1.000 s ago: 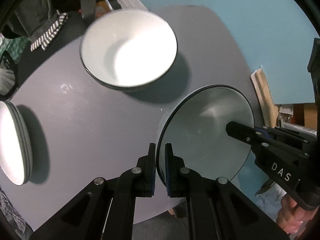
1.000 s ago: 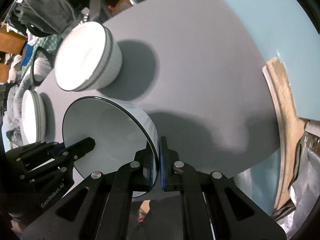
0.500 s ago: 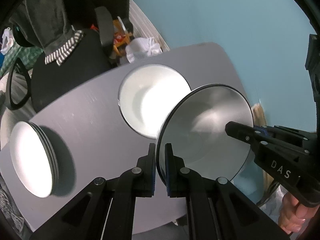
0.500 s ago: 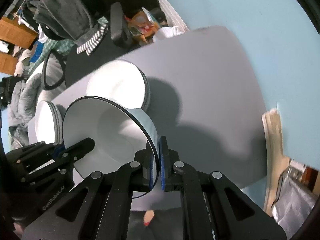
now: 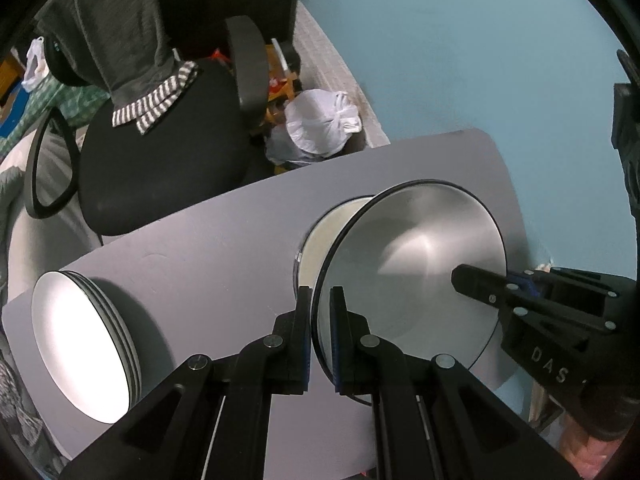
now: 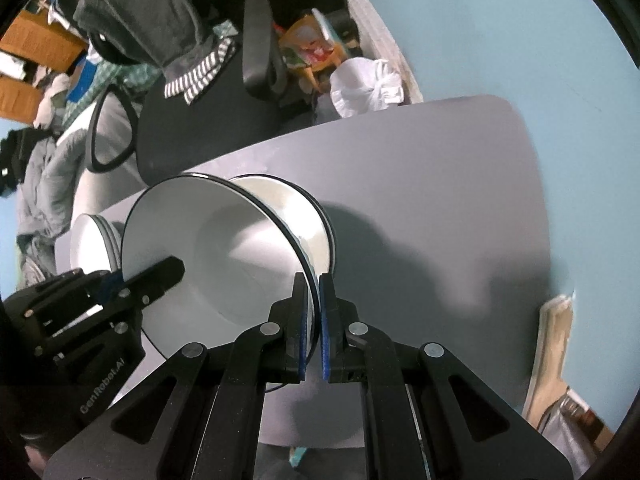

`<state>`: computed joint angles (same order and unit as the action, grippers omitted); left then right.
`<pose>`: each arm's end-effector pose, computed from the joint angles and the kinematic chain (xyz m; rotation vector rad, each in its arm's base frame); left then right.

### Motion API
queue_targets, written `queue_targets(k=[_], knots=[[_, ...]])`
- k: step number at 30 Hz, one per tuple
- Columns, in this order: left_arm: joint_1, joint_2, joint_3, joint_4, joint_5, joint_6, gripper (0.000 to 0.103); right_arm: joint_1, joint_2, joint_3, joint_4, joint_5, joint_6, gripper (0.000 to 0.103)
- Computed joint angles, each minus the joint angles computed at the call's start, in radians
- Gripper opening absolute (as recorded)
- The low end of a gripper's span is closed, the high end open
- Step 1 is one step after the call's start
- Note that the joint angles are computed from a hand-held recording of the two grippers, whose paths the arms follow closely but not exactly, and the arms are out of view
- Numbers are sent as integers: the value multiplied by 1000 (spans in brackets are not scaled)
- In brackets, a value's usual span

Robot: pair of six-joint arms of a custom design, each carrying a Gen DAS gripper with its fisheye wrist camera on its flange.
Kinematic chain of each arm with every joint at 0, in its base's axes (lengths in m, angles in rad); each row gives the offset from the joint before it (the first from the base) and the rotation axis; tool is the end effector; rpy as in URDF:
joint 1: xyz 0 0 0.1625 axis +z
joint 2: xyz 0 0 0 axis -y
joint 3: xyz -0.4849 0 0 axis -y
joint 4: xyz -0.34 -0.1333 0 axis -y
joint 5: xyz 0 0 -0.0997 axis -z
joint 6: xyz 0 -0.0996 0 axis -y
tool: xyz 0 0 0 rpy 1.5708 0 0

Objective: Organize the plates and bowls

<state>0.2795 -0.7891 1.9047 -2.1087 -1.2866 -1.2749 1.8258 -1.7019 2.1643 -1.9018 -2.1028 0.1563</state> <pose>-0.4576 -0.2991 0.0667 0.1272 2.5068 -0.1326 0.1630 -0.2970 0.3934 0.1745 -2.5894 -0.0227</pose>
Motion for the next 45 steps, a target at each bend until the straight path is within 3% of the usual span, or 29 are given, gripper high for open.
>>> queue_targets(k=[15,25,30,35,40,45], knots=[[30,29,-11,7,-12,-26,7,-28,79,-31,45,-29,-66,6],[26,48,-61,102,2,6,8,-19,97,-46,75,-41,-86,10],[21,40,-68,127,11,-5,18,-14,101,-54,74,-43,-95,10],[0,14,-61,142,39,-31,33,6,89,-52,52,-65,-89,36],[-21,-15,-59,154,57,-53,34,27,74,-57,46,-93,-84,47],[-51,-47,-66,185,91,-67,48,53,57,-73,47,-106,-87,54]])
